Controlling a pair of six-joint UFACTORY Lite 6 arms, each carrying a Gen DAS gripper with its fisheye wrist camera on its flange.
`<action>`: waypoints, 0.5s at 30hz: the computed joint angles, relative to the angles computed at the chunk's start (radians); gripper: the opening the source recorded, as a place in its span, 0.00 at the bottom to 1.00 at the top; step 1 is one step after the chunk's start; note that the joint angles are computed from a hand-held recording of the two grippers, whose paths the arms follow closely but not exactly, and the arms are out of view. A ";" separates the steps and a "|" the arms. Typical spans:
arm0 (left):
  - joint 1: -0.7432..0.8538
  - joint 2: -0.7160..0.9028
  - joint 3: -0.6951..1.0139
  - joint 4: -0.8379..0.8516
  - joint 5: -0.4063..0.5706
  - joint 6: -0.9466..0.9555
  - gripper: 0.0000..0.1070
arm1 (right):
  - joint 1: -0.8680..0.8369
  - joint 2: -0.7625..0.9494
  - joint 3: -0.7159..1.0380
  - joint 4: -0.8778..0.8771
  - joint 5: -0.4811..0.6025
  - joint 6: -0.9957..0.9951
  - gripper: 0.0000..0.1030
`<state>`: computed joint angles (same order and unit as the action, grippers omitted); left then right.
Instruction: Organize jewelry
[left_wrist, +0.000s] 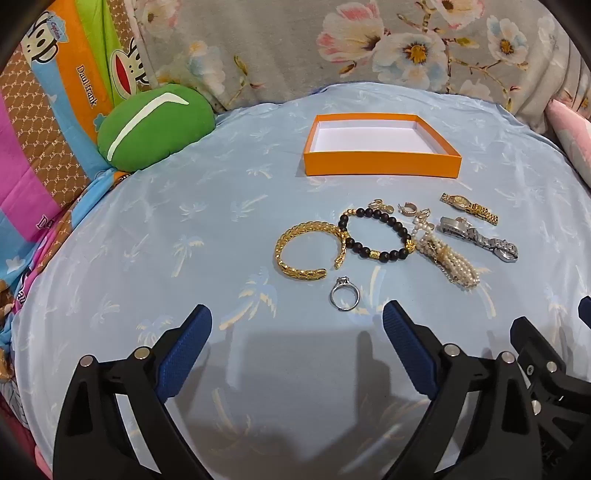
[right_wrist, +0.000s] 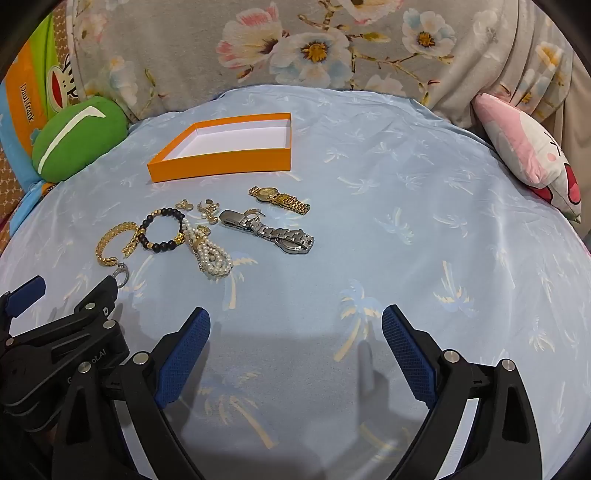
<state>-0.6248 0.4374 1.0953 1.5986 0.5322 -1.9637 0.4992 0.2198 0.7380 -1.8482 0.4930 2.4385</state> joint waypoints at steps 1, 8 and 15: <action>0.000 0.000 0.000 0.000 0.000 0.000 0.85 | -0.001 0.000 0.000 0.001 -0.002 -0.002 0.90; 0.000 -0.004 -0.004 0.002 -0.001 -0.001 0.85 | -0.001 0.000 0.000 0.001 -0.002 -0.002 0.90; 0.000 0.000 0.000 -0.004 -0.001 0.004 0.85 | -0.001 -0.001 0.000 0.002 -0.002 -0.004 0.90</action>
<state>-0.6244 0.4374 1.0958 1.5950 0.5308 -1.9596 0.4982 0.2189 0.7376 -1.8457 0.4906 2.4348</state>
